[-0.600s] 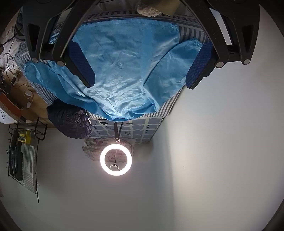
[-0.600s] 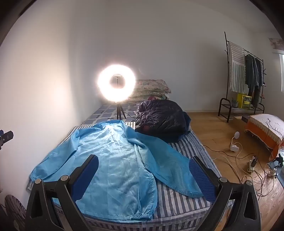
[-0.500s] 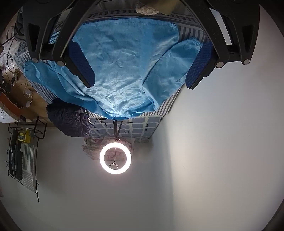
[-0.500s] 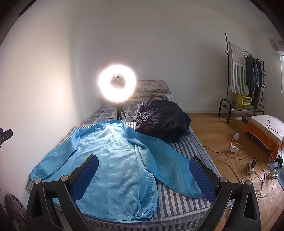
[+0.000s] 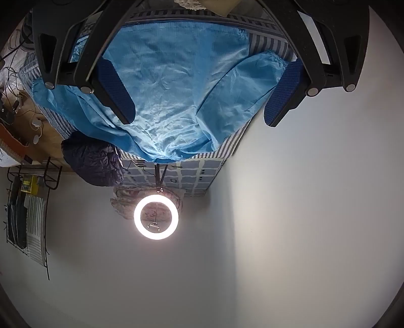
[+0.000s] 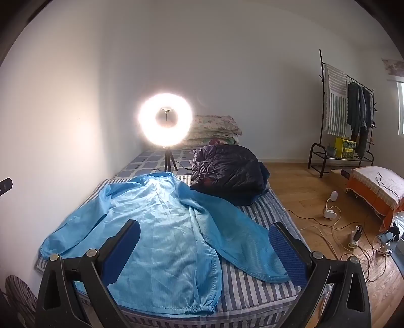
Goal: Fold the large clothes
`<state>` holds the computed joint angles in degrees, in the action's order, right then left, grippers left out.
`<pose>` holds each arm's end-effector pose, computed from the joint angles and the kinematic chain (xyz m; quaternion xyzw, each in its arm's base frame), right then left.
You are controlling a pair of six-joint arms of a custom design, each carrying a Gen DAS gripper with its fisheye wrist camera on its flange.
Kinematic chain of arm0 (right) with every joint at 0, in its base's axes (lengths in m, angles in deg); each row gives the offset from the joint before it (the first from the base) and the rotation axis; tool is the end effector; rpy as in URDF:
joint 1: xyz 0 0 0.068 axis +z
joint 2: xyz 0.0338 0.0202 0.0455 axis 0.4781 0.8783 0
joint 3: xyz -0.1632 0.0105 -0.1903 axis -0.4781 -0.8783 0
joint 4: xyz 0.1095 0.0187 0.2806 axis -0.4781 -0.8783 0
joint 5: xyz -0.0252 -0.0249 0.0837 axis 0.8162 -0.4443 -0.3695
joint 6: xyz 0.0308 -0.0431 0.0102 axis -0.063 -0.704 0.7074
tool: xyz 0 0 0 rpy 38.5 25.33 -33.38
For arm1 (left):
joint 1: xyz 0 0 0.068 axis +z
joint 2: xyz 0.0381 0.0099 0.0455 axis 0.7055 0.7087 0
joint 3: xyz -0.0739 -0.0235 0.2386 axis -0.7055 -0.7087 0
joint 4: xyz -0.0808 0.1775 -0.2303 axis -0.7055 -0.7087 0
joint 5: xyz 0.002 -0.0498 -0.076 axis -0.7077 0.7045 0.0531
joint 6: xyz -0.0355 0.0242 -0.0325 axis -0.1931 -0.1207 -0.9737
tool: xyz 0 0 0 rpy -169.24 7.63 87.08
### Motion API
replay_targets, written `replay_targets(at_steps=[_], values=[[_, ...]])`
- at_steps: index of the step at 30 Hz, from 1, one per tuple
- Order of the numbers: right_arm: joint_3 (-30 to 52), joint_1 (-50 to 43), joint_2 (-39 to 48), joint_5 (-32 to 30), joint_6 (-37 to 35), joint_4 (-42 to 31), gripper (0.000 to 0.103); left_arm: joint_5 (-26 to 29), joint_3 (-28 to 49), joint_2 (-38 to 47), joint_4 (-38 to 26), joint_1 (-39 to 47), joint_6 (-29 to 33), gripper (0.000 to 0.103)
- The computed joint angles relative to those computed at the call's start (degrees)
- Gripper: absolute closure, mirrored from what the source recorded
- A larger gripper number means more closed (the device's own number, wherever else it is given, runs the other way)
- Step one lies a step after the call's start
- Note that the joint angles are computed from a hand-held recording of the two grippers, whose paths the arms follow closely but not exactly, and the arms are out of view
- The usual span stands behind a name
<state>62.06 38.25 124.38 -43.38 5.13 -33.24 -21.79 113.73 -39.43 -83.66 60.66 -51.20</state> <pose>0.3281 0.0578 0.3463 -0.0899 0.8488 0.0632 0.5171 0.1983 0.0619 0.3547 -0.1719 0.8171 0.1302 0.5346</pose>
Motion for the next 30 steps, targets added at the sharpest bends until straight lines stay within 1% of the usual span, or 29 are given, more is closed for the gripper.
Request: replay_targets(at_steps=[4,15,30], values=[[0.2,0.1,0.2,0.0,-0.1,-0.1,0.0,-0.8,-0.5,-0.5,0.1,-0.7,-0.2,0.0],[0.8,0.8,0.6,0.9,-0.3,-0.2,0.0,0.8,-0.8,-0.4,0.7,1.1,0.2,0.0],[1.6,1.3,1.7,1.3,0.1,-0.3,0.0,1.5,-0.7,0.2,0.8,2.1,0.3,0.0]])
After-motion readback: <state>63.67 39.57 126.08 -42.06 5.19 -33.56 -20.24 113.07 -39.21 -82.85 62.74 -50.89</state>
